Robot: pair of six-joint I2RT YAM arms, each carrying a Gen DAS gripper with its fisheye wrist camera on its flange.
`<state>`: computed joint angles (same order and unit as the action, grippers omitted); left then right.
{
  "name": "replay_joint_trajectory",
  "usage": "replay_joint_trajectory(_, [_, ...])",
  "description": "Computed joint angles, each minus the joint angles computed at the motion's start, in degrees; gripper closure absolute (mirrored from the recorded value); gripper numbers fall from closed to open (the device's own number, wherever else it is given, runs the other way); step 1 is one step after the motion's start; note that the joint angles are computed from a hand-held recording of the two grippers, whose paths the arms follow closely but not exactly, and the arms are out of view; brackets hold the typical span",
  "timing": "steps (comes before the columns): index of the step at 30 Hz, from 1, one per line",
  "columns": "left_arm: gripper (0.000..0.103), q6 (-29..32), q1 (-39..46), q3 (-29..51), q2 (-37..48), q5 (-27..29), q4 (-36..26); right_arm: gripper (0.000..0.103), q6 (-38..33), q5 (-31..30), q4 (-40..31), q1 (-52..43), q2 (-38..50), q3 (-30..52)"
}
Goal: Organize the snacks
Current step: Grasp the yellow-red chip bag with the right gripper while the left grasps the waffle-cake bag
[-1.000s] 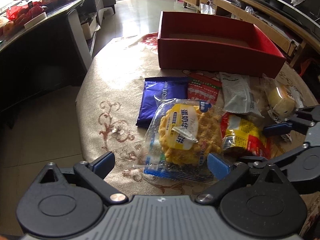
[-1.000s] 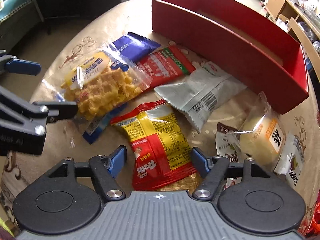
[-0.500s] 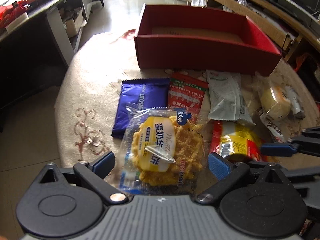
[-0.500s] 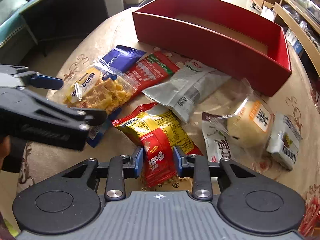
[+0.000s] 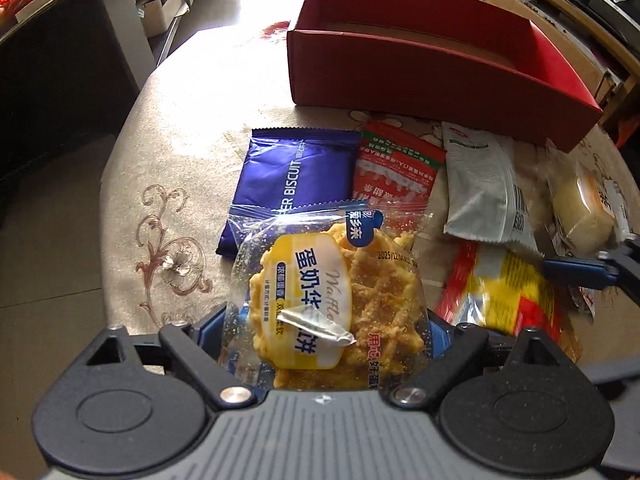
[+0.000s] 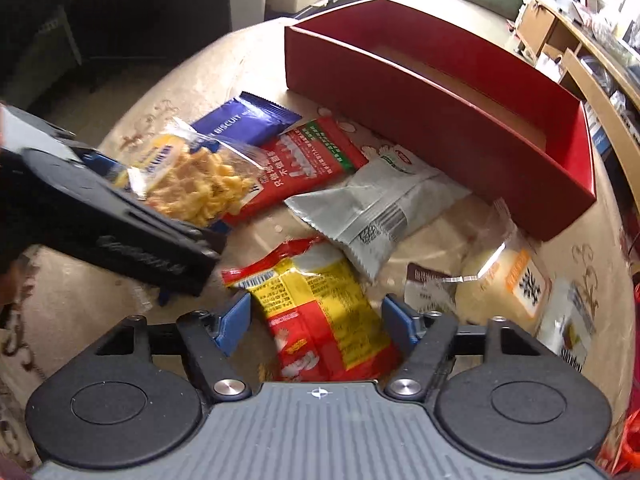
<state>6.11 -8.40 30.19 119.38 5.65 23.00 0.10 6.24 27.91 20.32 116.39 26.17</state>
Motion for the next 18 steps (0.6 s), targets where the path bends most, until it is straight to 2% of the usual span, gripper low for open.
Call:
replay_joint_trajectory(5, [0.016,1.97,1.73,-0.48,-1.13,2.05,-1.53,0.044,3.75,-0.52,-4.22,0.11,-0.04,1.98])
replay_joint_trajectory(11, [0.016,5.16,2.22,-2.63,-2.16,2.42,-1.09,0.045,8.00,-2.08,-5.54,1.16,-5.20,-3.55])
replay_joint_trajectory(14, [0.015,5.90,1.29,-3.27,-0.64,1.12,0.90,0.040,7.06,-3.54,-4.77,1.28,-4.94,-4.41])
replay_joint_trajectory(17, [0.015,6.15,0.17,-3.52,0.06,-0.20,2.31,0.023,5.94,-1.93,-6.62,1.67,-2.38,-1.14])
replay_joint_trajectory(18, [0.016,5.99,0.14,-3.45,0.19,-0.26,2.48,0.020,5.92,-0.82,-6.28,2.01,-1.86,-0.46])
